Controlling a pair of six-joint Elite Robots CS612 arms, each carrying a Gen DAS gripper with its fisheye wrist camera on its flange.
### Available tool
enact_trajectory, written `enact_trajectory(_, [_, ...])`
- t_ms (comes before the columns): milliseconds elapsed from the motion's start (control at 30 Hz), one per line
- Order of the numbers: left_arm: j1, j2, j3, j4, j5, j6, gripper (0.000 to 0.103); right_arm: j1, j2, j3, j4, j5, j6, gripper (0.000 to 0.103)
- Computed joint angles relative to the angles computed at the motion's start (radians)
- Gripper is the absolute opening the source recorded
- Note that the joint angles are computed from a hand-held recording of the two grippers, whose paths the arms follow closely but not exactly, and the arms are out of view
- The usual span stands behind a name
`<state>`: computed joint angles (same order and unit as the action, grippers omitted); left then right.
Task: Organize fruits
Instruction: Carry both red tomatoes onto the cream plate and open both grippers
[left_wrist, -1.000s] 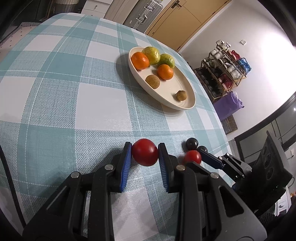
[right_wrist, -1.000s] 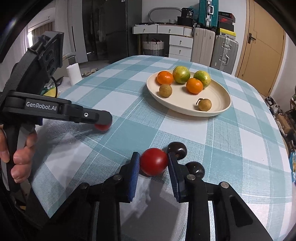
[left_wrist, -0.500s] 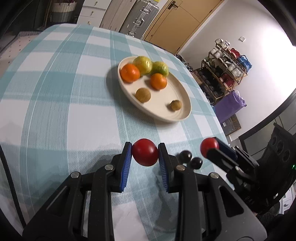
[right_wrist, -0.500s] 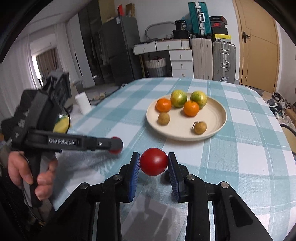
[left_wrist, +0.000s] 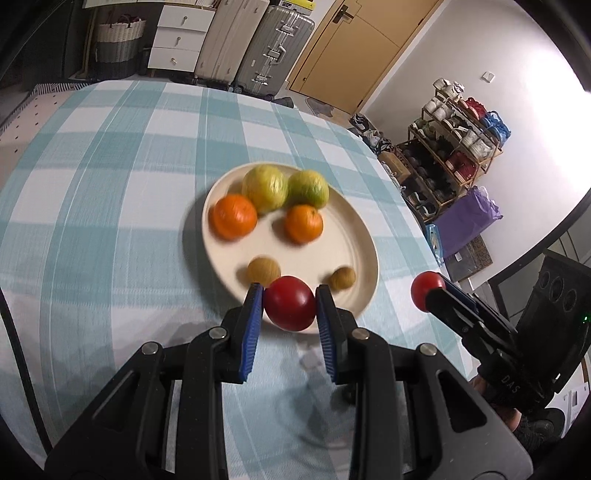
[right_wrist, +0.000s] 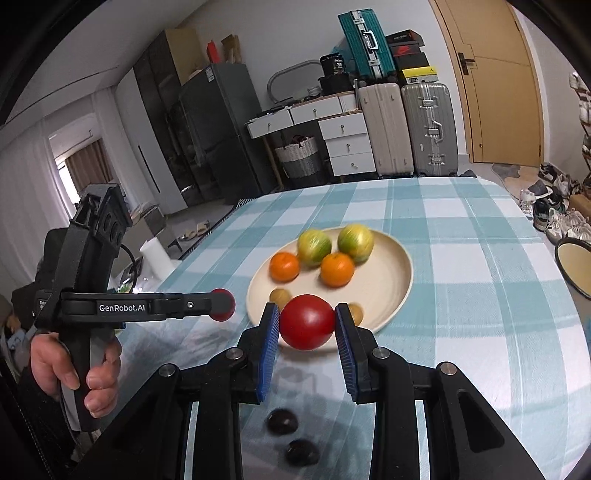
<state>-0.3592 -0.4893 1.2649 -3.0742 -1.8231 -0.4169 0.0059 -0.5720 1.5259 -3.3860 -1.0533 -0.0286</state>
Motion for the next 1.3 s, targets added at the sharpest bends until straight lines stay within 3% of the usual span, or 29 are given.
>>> enact_trajectory(200, [-0.005,0.041,-0.114,0.106,0.031,0.033,0.026,-0.009,0.024,-0.071,0.054,0.009,0.002,0.031])
enact_trajectory(600, [-0.002,0.134,-0.309,0.244,0.019,0.042,0.026,-0.003,0.099,-0.247,0.219,-0.016,0.012,0.031])
enact_trajectory(1300, [0.004,0.186,-0.395,0.298,0.006,-0.001,0.026,0.006,0.169,-0.367,0.328,-0.043,0.085,0.031])
